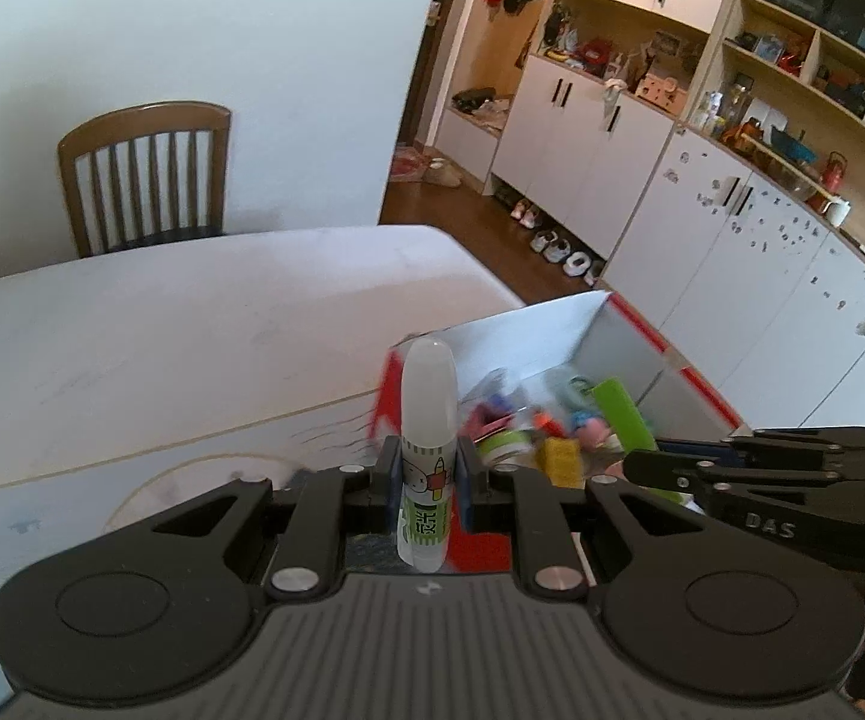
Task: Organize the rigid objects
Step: 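Carry the glue stick and green highlighter with both tools into the shoebox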
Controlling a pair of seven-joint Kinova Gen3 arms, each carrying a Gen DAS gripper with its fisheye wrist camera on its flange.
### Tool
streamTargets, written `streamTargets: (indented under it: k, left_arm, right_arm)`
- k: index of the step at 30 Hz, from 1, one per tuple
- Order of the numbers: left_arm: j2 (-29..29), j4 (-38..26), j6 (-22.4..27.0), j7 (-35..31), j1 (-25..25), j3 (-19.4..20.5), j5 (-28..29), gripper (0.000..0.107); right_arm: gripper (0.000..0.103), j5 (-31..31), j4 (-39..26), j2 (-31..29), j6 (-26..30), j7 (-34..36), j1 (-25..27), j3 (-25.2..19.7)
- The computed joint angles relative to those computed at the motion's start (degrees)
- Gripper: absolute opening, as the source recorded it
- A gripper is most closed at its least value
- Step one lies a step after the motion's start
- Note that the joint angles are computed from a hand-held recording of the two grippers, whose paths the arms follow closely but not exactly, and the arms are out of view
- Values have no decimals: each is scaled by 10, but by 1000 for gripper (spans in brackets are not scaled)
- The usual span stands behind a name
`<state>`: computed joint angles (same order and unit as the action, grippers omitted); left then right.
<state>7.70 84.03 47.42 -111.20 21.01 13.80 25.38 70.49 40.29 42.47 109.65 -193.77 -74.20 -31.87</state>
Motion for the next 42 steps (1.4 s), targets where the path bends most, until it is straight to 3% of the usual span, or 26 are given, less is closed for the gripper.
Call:
streamTargets:
  k: [10, 20, 27, 34, 42]
  left_arm:
    - [34, -71, -7, 137, 93, 19, -105, 17]
    - [124, -163, 52, 252, 183, 10, -196, 17]
    - [193, -237, 103, 296, 237, -9, -249, 17]
    - [247, -300, 151, 310, 267, -27, -275, 17]
    - [300, -365, 191, 319, 292, -42, -283, 17]
  right_arm:
    - [15, -98, 201, -113, -36, -90, 14, 41]
    - [15, -176, 337, -189, -115, -117, 20, 90]
    - [15, -233, 395, -216, -192, -90, 36, 130]
    - [15, -264, 419, -223, -235, -44, 34, 173]
    - [15, -291, 447, -230, -282, -10, 59, 185]
